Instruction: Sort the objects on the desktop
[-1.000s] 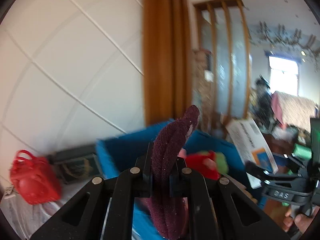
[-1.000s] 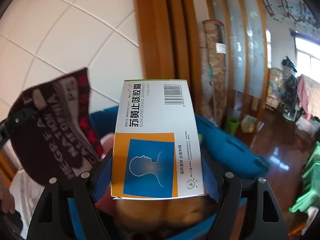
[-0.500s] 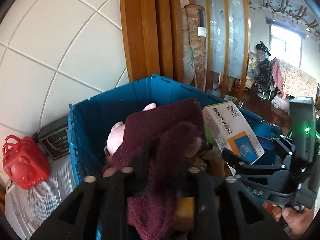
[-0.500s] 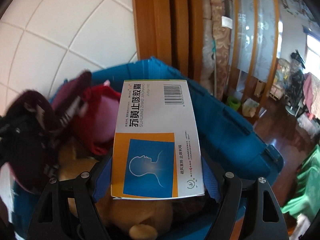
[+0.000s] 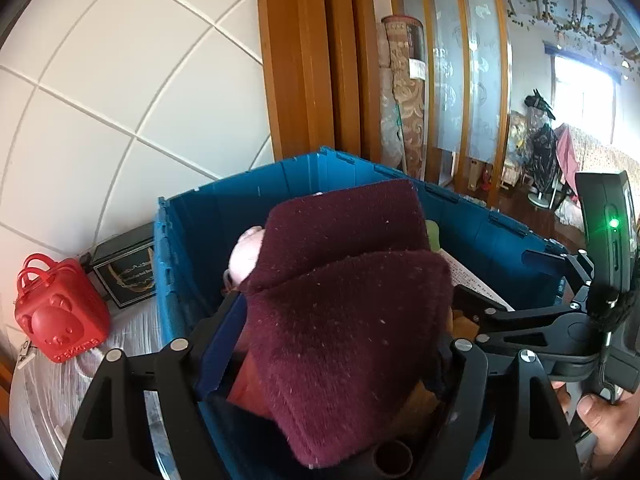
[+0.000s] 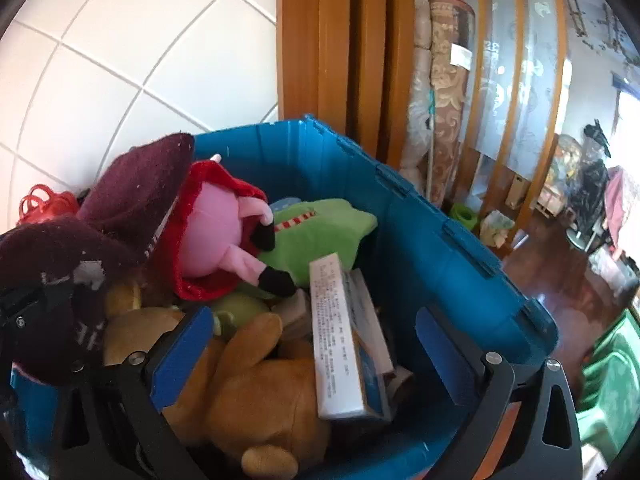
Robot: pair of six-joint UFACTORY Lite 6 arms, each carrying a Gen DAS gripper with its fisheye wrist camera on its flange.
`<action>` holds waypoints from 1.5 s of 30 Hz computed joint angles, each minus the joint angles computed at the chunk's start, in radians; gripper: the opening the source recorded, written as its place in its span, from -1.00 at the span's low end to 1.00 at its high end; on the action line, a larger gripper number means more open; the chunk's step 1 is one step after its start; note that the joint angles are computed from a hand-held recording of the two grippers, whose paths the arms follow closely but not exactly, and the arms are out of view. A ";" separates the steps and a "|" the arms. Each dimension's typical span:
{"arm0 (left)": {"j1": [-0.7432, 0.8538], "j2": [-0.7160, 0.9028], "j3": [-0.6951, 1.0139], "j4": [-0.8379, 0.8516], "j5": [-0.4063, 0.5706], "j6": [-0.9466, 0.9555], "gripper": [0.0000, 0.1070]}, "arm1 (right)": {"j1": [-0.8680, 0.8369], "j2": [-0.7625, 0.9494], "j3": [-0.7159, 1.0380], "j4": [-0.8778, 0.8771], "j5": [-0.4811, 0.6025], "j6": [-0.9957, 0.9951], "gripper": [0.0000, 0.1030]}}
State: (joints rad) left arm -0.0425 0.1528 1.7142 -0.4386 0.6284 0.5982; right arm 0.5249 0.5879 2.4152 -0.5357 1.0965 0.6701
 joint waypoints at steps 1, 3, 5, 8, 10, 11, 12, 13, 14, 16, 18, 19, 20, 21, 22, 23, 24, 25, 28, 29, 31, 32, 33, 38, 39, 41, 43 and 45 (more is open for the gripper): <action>0.014 -0.028 -0.031 -0.029 -0.008 0.027 0.44 | 0.007 -0.013 -0.013 -0.008 0.000 0.011 1.00; 0.040 -0.079 -0.085 -0.082 -0.015 0.085 0.46 | 0.036 -0.066 -0.080 -0.046 -0.004 0.064 1.00; 0.075 -0.141 -0.143 -0.137 -0.008 0.144 0.46 | 0.052 -0.096 -0.110 -0.060 -0.003 0.093 1.00; 0.131 -0.243 -0.229 -0.248 0.000 0.241 0.47 | 0.103 -0.131 -0.127 -0.090 0.025 0.130 1.00; 0.172 -0.314 -0.287 -0.317 0.008 0.298 0.58 | 0.147 -0.151 -0.138 -0.130 0.048 0.158 1.00; 0.187 -0.342 -0.310 -0.342 0.013 0.320 0.74 | 0.174 -0.167 -0.156 -0.155 0.059 0.180 1.00; 0.206 -0.373 -0.335 -0.377 0.019 0.352 0.85 | 0.196 -0.182 -0.173 -0.175 0.069 0.203 1.00; 0.223 -0.396 -0.355 -0.407 0.022 0.380 0.87 | 0.214 -0.195 -0.188 -0.190 0.078 0.225 1.00; 0.236 -0.419 -0.370 -0.424 0.024 0.393 0.88 | 0.228 -0.209 -0.204 -0.201 0.081 0.242 1.00; 0.259 -0.467 -0.404 -0.437 0.032 0.394 0.88 | 0.260 -0.241 -0.238 -0.223 0.094 0.274 1.00; 0.284 -0.491 -0.419 -0.447 0.058 0.385 0.88 | 0.298 -0.267 -0.266 -0.254 0.126 0.308 1.00; 0.296 -0.503 -0.426 -0.451 0.070 0.374 0.88 | 0.309 -0.281 -0.280 -0.262 0.131 0.316 1.00; 0.307 -0.506 -0.431 -0.459 0.076 0.372 0.88 | 0.326 -0.297 -0.297 -0.274 0.138 0.329 1.00; 0.328 -0.517 -0.442 -0.474 0.092 0.375 0.88 | 0.348 -0.316 -0.319 -0.291 0.148 0.347 1.00; 0.347 -0.532 -0.454 -0.480 0.110 0.370 0.88 | 0.363 -0.335 -0.340 -0.304 0.152 0.358 1.00; 0.361 -0.545 -0.465 -0.485 0.124 0.371 0.88 | 0.380 -0.344 -0.348 -0.318 0.163 0.370 1.00; 0.379 -0.559 -0.478 -0.497 0.140 0.383 0.88 | 0.399 -0.352 -0.353 -0.332 0.177 0.380 1.00; 0.395 -0.580 -0.498 -0.502 0.145 0.392 0.88 | 0.419 -0.358 -0.356 -0.346 0.192 0.389 1.00; 0.410 -0.650 -0.556 -0.466 0.121 0.371 0.88 | 0.485 -0.378 -0.373 -0.383 0.228 0.411 1.00; 0.419 -0.660 -0.567 -0.467 0.123 0.373 0.88 | 0.505 -0.381 -0.376 -0.393 0.241 0.420 1.00; 0.467 -0.698 -0.608 -0.504 0.152 0.405 0.90 | 0.548 -0.388 -0.388 -0.423 0.261 0.438 1.00; 0.484 -0.710 -0.623 -0.518 0.165 0.420 0.91 | 0.567 -0.395 -0.399 -0.439 0.267 0.451 1.00; 0.501 -0.717 -0.627 -0.525 0.182 0.428 0.91 | 0.586 -0.395 -0.401 -0.455 0.278 0.462 1.00; 0.556 -0.752 -0.653 -0.514 0.215 0.418 0.91 | 0.650 -0.401 -0.411 -0.482 0.307 0.491 1.00; 0.560 -0.754 -0.654 -0.508 0.217 0.411 0.91 | 0.656 -0.406 -0.420 -0.483 0.305 0.496 1.00; 0.594 -0.760 -0.662 -0.520 0.247 0.427 0.91 | 0.670 -0.410 -0.432 -0.486 0.304 0.504 1.00; 0.604 -0.766 -0.669 -0.517 0.256 0.436 0.91 | 0.677 -0.404 -0.429 -0.487 0.306 0.505 1.00; 0.599 -0.776 -0.676 -0.510 0.250 0.442 0.91 | 0.680 -0.402 -0.428 -0.484 0.305 0.506 1.00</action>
State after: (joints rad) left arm 0.5561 -0.6234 1.0379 -0.9486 0.8789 1.0404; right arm 1.2051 0.1858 1.9876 -1.0199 1.4019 1.1764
